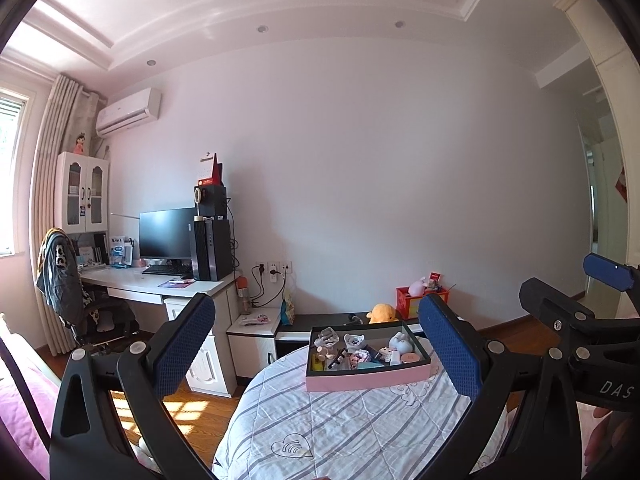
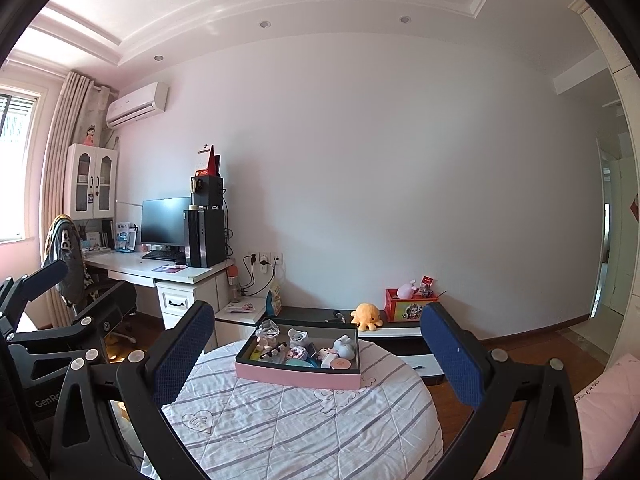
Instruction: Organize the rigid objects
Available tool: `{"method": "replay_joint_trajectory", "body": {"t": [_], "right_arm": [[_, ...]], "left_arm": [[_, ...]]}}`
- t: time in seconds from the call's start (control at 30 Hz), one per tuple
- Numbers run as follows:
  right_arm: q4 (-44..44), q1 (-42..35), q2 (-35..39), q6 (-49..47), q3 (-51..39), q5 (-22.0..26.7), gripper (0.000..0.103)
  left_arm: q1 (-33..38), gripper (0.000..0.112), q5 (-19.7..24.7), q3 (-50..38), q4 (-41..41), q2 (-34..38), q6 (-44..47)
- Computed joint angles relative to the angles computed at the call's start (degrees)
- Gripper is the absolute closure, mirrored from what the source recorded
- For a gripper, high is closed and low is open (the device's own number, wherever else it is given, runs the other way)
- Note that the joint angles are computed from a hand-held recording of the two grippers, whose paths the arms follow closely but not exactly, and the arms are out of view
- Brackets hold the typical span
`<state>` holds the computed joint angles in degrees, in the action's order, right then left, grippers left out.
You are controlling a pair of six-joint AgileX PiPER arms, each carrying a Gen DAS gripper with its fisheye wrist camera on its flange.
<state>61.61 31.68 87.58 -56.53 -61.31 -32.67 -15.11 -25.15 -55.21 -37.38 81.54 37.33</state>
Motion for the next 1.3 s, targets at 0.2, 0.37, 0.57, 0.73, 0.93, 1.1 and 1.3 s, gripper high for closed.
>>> {"method": "replay_joint_trajectory", "body": {"t": [0.2, 0.37, 0.57, 0.73, 0.93, 1.1, 1.3], "right_arm": [[0.35, 1.31, -1.41, -0.52, 1.27, -1.13, 0.0], [0.48, 1.86, -1.68, -0.73, 1.57, -1.81, 0.0], [0.72, 2.08, -2.0, -0.92, 1.81, -1.99, 0.0], [0.9, 1.87, -2.17, -1.13, 1.83, -1.79, 0.0], [0.5, 2.12, -2.48, -0.62, 2.31, -2.31, 0.0], [0.16, 2.62, -2.85, -0.27, 2.91, -3.11, 0.0], [1.36, 3.64, -2.97, -1.46, 2.91, -4.28, 0.0]], "left_arm": [[-0.36, 0.009, -0.47, 1.02, -1.86, -1.48, 1.76], [-0.4, 0.009, -0.45, 1.36, -2.61, -2.05, 2.67], [-0.94, 0.009, -0.73, 1.5, -4.51, -2.61, 4.73], [-1.28, 0.009, -0.49, 1.31, -5.77, -2.88, 5.98], [-1.6, 0.009, -1.11, 1.46, -5.01, -3.01, 4.81], [-1.33, 0.009, -0.95, 1.91, -2.31, -2.87, 1.12], [-1.4, 0.009, -1.11, 1.85, -2.1, -2.6, 0.85]]}}
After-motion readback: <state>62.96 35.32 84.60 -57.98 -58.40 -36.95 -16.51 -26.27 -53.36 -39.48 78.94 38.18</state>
